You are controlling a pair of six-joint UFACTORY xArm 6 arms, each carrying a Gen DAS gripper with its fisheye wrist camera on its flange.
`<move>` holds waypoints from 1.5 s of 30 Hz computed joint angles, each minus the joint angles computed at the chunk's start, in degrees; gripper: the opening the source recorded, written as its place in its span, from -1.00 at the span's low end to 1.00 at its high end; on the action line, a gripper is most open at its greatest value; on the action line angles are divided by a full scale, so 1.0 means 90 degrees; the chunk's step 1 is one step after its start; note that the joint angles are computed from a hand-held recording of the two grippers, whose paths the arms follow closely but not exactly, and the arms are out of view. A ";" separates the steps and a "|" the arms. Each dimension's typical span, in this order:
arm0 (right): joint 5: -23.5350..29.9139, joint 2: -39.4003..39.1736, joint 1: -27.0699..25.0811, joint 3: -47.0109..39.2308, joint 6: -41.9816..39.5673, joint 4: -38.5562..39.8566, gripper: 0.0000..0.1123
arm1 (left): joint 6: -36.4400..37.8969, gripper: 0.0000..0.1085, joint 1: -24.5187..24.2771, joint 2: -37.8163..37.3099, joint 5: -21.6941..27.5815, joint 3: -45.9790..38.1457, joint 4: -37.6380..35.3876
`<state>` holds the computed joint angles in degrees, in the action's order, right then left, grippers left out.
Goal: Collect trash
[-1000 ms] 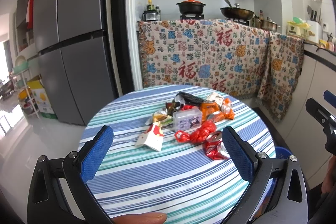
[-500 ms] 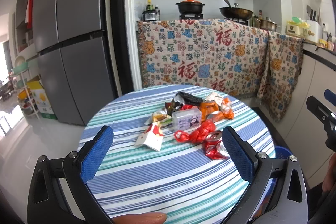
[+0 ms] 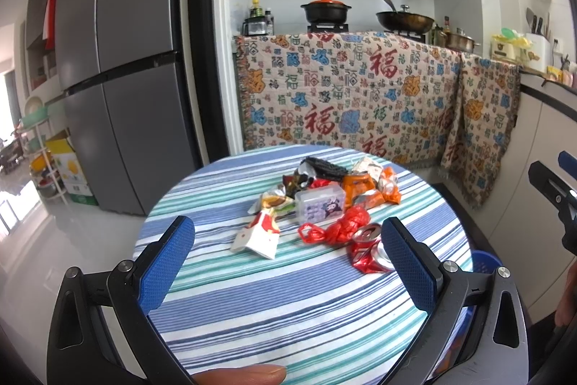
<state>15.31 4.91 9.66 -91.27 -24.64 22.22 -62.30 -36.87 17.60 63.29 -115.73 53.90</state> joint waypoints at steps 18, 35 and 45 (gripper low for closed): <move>-0.0039 -0.0040 0.0001 0.0050 -0.0050 0.0052 0.83 | -0.0027 0.89 -0.0034 0.0054 0.0015 -0.0046 0.0035; 0.0034 -0.0008 -0.0011 -0.0015 0.0029 -0.0009 0.83 | -0.0029 0.89 -0.0054 0.0108 0.0046 -0.0114 0.0038; 0.0083 0.0092 -0.0056 -0.0008 0.0099 -0.0091 0.83 | -0.0099 0.89 0.0087 -0.0090 -0.0161 0.0360 -0.0162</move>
<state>16.06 5.74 9.16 -91.34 -23.75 21.41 -63.19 -36.08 16.78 61.85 -112.49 52.44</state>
